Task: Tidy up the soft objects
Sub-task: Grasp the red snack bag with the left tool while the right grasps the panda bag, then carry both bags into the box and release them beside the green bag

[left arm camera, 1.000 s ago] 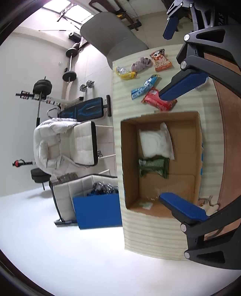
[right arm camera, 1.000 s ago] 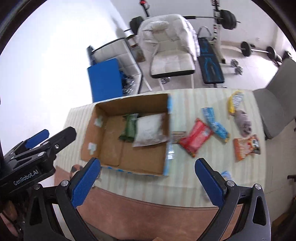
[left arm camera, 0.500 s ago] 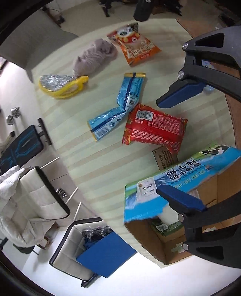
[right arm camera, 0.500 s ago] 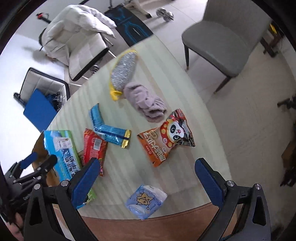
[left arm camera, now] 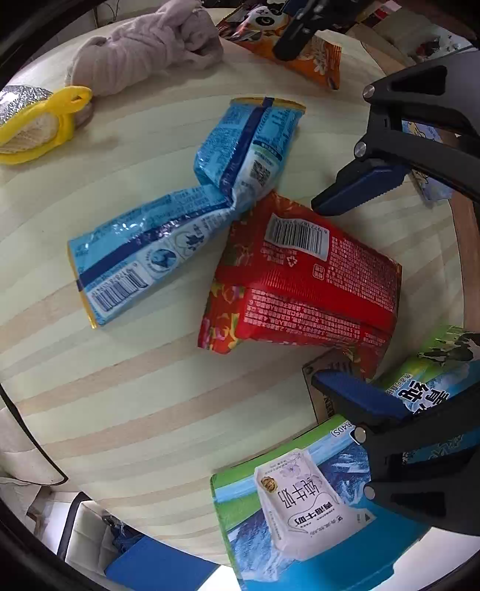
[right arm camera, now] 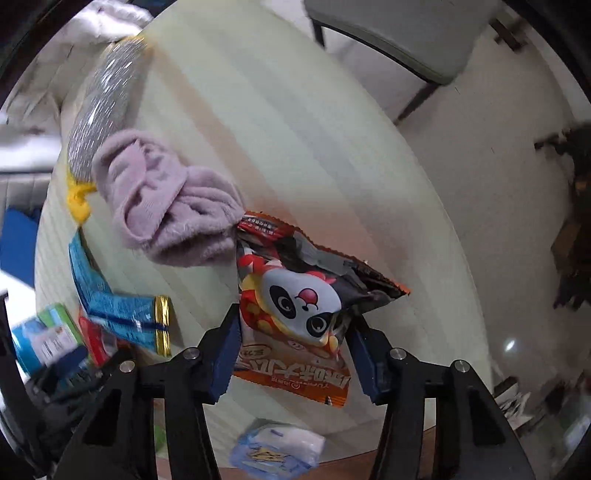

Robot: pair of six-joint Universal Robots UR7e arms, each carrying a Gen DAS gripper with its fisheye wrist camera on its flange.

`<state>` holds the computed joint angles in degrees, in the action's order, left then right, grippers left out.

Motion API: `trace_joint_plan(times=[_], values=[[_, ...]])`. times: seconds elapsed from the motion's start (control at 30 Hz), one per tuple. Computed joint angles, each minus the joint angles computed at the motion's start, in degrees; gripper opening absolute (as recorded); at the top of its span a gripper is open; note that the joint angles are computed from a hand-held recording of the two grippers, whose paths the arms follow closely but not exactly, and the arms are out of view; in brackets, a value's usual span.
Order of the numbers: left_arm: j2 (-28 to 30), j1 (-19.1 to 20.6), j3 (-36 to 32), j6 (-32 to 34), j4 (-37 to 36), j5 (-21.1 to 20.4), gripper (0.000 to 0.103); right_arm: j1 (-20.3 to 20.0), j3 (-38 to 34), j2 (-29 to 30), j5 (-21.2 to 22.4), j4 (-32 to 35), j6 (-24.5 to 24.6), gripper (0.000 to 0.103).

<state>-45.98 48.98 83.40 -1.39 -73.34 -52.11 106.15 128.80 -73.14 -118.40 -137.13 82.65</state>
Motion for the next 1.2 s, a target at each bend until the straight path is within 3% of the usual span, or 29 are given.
trace_joint_plan(times=[0.03, 0.13, 0.23, 0.33, 0.47, 0.57, 0.63, 0.73, 0.8, 1.0, 1.2], values=[[-0.4, 0.2, 0.7, 0.5, -0.7, 0.0, 0.083, 0.5, -1.6, 1.2, 0.0, 3.3, -3.5, 0.056], [-1.3, 0.9, 0.9, -2.5, 0.5, -1.7, 0.054, 2.6, -6.9, 5.0, -0.5, 15.3, -9.9, 0.055], [-2.1, 1.9, 0.1, -5.8, 2.7, -6.1, 0.051, 4.6, -8.9, 6.2, -1.9, 20.6, -9.4, 0.057], [-3.6, 2.6, 1.6, -7.0, 0.9, -7.9, 0.056, 5.0, -6.5, 4.5, -1.1, 16.2, -7.7, 0.066], [-5.9, 1.5, 6.3, -4.0, -1.9, -4.8, 0.058, 4.2, -4.4, 4.0, 0.7, 12.0, -5.0, 0.066], [-8.0, 1.0, 8.8, -3.2, -4.3, -4.6, 0.048, 4.2, -2.8, 3.4, 0.2, 10.1, -1.4, 0.066], [-9.8, 1.2, 9.9, -3.1, -5.0, -5.5, 0.043, 4.8, -2.7, 3.4, -1.2, 10.7, 0.6, 0.061], [-12.3, 1.6, 9.9, -2.7, -5.5, -7.3, 0.042, 6.1, -5.0, 5.4, -2.5, 13.0, 2.3, 0.048], [-14.3, 1.4, 9.7, -1.2, -5.9, -8.2, 0.042, 7.3, -6.2, 5.7, -2.4, 14.0, 2.5, 0.045], [-21.5, 1.7, 4.3, 1.7, -3.6, -15.2, 0.042, 16.4, -12.0, 7.0, -3.8, 15.6, 5.3, 0.045], [-21.8, 3.9, -12.3, 2.9, 2.6, -16.6, 0.042, 25.4, -28.5, 15.4, -6.9, 19.2, 0.9, 0.044]])
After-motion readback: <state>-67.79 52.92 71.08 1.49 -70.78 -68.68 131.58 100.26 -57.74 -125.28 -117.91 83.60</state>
